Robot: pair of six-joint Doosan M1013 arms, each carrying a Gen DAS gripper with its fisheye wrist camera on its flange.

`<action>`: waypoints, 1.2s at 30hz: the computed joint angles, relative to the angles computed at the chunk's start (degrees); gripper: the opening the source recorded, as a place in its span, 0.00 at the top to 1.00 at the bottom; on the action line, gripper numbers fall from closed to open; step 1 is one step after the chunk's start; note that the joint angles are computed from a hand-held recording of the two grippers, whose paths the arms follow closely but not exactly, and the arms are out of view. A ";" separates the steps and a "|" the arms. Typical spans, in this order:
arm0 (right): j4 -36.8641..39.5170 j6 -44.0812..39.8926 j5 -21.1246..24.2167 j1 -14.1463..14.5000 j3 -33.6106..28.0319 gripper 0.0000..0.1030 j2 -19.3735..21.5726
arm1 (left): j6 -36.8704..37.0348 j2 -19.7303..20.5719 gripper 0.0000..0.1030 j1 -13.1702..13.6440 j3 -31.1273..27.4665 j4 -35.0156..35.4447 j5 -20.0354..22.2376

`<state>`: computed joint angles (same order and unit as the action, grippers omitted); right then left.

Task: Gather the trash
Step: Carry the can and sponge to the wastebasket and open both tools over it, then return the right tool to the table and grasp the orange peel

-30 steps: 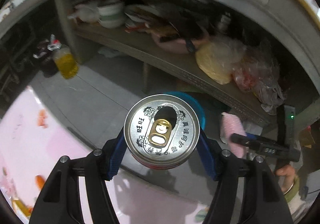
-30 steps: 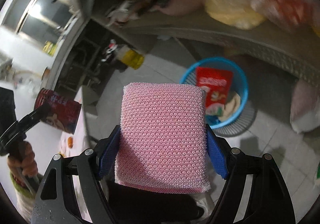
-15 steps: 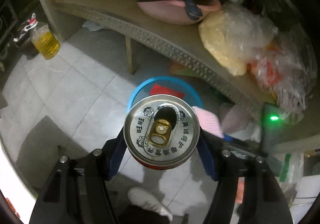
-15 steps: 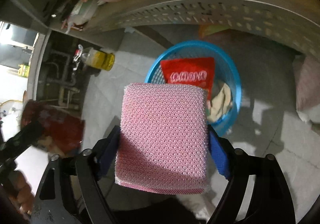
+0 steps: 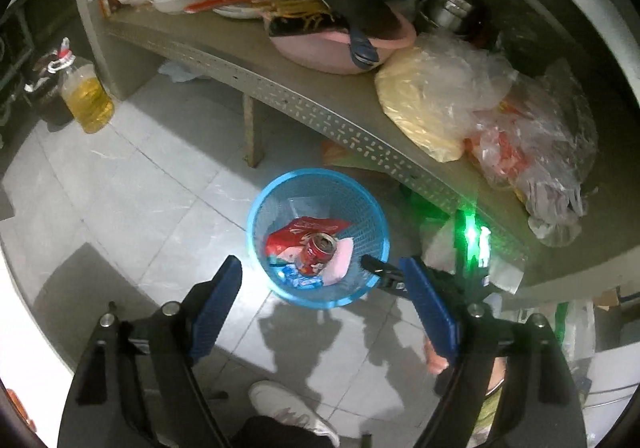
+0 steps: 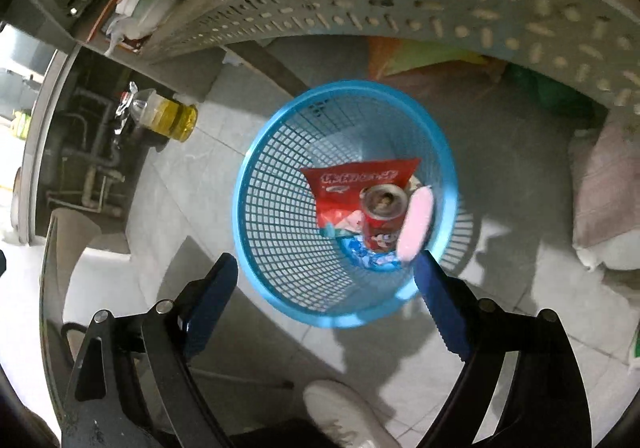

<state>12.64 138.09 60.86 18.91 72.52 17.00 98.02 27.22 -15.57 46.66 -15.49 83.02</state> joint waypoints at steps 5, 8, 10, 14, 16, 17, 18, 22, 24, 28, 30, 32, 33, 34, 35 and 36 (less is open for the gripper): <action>-2.90 -0.58 0.89 1.02 -1.09 0.17 -1.05 | 0.49 -3.28 0.21 1.75 2.50 0.08 -1.60; -3.98 -1.53 0.59 1.87 -1.84 0.17 -1.80 | 0.77 -5.65 0.22 3.16 4.47 -0.34 -2.91; -4.51 -2.37 0.36 2.51 -2.47 0.15 -2.38 | 1.13 -8.19 0.22 4.50 6.80 -0.55 -4.61; -4.80 -5.35 -0.74 4.21 -4.22 0.11 -3.36 | 1.89 -13.16 0.21 6.69 11.48 0.68 -8.04; -4.49 -7.15 -1.13 5.02 -5.45 0.11 -3.28 | 2.45 -16.21 0.21 7.97 14.41 1.76 -10.08; -4.23 -8.53 -1.17 5.49 -6.40 0.11 -3.13 | 2.54 -17.60 0.21 8.48 15.77 2.49 -11.11; -3.79 -9.81 -1.24 5.84 -7.13 0.11 -2.98 | 2.48 -19.37 0.19 9.23 17.53 3.31 -12.47; -0.39 -15.80 -0.18 7.21 -11.50 0.11 -1.59 | 1.40 -25.15 0.18 12.33 23.35 5.71 -15.98; 1.15 -18.62 0.66 7.81 -13.65 0.11 -0.65 | 0.71 -27.80 0.17 13.76 26.15 7.07 -17.88; 3.72 -24.98 3.63 9.84 -20.81 0.11 2.79 | -1.77 -33.03 0.17 16.56 32.20 9.75 -22.73; 5.69 -27.31 4.63 10.58 -23.92 0.11 4.46 | -2.91 -35.02 0.17 17.84 34.73 9.94 -24.48; 7.35 -29.30 6.14 11.54 -27.93 0.11 6.74 | -4.17 -36.92 0.17 18.90 37.21 10.52 -25.74; 7.88 -30.04 7.09 12.08 -30.16 0.12 7.99 | -4.37 -37.80 0.17 19.30 38.36 10.86 -26.53; 8.48 -30.75 7.94 12.59 -32.34 0.12 9.24 | -4.53 -38.56 0.17 19.43 39.39 11.25 -27.21; 9.36 -31.74 9.19 13.16 -35.23 0.14 10.91 | -4.31 -39.57 0.17 19.79 40.66 11.60 -27.96; 9.98 -32.41 10.75 13.67 -38.21 0.15 12.60 | -4.60 -40.23 0.17 19.65 41.45 12.11 -28.34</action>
